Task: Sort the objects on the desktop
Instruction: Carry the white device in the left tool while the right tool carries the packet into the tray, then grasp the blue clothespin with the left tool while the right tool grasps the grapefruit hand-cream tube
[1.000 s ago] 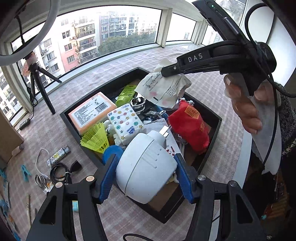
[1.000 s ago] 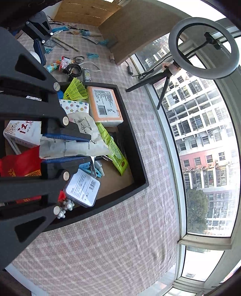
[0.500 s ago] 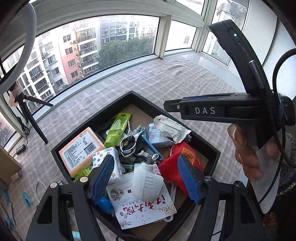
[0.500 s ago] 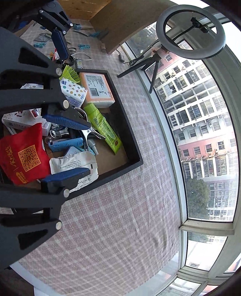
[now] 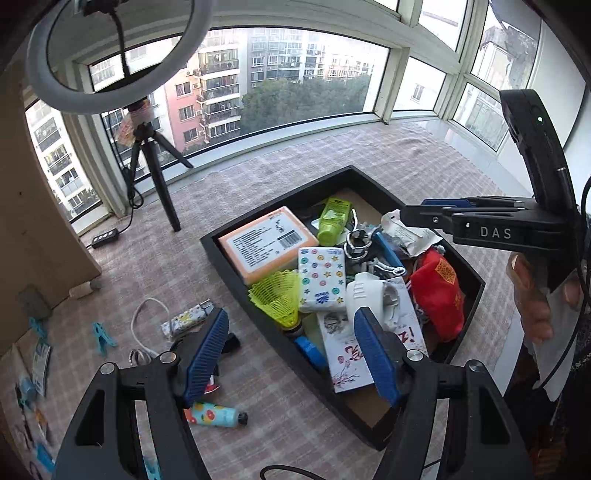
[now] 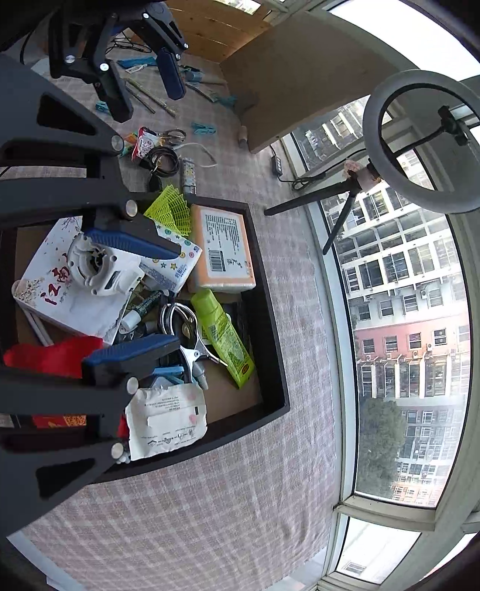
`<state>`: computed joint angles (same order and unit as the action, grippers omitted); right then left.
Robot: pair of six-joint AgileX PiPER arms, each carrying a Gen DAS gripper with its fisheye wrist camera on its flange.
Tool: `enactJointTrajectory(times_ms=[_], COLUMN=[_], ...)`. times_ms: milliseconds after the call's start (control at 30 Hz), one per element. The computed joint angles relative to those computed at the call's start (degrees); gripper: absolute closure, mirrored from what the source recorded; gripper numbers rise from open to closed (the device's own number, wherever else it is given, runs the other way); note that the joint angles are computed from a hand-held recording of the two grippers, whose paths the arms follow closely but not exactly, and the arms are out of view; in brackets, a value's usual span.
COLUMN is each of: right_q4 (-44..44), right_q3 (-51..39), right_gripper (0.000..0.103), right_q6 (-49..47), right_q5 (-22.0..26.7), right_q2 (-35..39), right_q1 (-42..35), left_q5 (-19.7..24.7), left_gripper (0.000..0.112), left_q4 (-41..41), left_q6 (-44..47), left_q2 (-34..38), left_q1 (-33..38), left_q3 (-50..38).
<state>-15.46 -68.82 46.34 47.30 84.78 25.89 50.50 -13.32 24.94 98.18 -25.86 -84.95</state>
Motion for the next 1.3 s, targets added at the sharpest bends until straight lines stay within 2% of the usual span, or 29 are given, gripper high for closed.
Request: enactJointTrajectory(times_ms=[300,467,567,800,1067,1300], right_q4=[2.3,3.1,5.1,9.0,11.0,9.6], right_q3=[-8.0,-14.8,-19.0,-30.0,-40.0,-47.4], right_gripper=[0.061,0.061,0.061,0.061,0.061,0.061], right_q6=[-1.9,-4.7,-7.2,-13.2,-17.4,-19.3], right_q5=[-0.1,1.6,2.3,6.5,12.2,17.2], right_q2=[9.4,17.2,21.6,32.9,42.8,48.5], right_q1=[10.0,14.7,16.4,19.5,20.8,21.6], left_q5=[-0.6,-0.7,-1.4,-4.4,-8.6,-10.6], left_gripper=[0.044,0.044,0.045,0.048,0.049,0.062], left_q4=[-0.6,-1.7,-0.6,-1.6,-0.6,1.1], left_q6=[7.3,11.2,12.5,15.9,15.2,12.2], left_q2=[-3.6,-4.3,-4.3,-4.8,-3.0,-0.2], left_q1=[19.7,28.6,31.6,34.7,32.7,31.6], left_q3=[5.2,8.0,10.3,18.9,25.0,25.5])
